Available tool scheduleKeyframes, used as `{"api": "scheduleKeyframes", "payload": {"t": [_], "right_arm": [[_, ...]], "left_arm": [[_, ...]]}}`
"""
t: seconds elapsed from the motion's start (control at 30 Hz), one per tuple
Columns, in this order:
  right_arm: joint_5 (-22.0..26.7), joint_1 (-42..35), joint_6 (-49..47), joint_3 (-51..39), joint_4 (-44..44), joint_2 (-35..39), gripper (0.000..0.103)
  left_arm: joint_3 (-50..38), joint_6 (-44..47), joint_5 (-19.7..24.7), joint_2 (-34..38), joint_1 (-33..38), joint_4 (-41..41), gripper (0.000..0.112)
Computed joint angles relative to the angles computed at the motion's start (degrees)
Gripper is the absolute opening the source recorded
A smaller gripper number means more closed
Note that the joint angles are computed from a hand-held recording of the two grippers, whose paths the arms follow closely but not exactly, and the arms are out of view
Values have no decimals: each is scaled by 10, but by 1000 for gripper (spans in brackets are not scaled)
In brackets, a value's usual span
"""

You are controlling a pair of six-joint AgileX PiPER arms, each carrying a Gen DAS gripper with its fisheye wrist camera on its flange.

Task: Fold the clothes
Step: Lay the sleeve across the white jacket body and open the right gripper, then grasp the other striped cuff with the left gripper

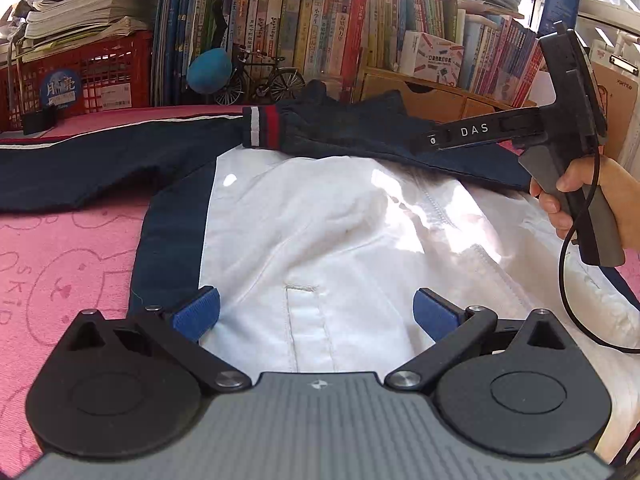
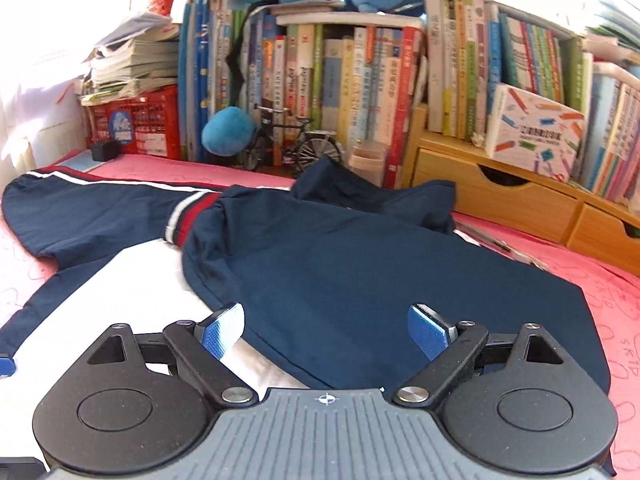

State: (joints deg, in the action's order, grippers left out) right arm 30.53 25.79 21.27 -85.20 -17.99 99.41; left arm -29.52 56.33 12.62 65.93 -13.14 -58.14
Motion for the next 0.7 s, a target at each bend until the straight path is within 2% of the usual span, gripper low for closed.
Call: {"api": "scheduleKeyframes", "payload": {"t": [0.1,0.13,0.17,0.23,0.33,0.37,0.5,0.6,0.7], "right_arm": [[19,-21,14,0,20,19,92],[5,-28,12,13,30,21,94],[-14,-30,25,30,20,19,101],[-47,-28,68,57,-22,15,103],[-46,-28,64,57,-20,14,103],[-46,-28,63,57,-20,14,103],[-40,-26,65,54,-22,13,103],[-26,-18,64,62,-24,-6,103],[-46,-21,-38,104,74,-57,103]], "left_arm": [[-6,-105,-14,0,-19,105,103],[-8,-151,-18,0,-26,152,103],[-9,-183,-20,0,-30,184,103],[-10,-202,-21,-1,-31,203,103],[-12,-158,-3,-6,-12,156,103],[-17,-140,16,-9,4,136,103],[-45,-164,88,-28,78,139,103],[-66,-148,138,-46,158,124,103],[-87,-149,167,-38,230,128,103]]}}
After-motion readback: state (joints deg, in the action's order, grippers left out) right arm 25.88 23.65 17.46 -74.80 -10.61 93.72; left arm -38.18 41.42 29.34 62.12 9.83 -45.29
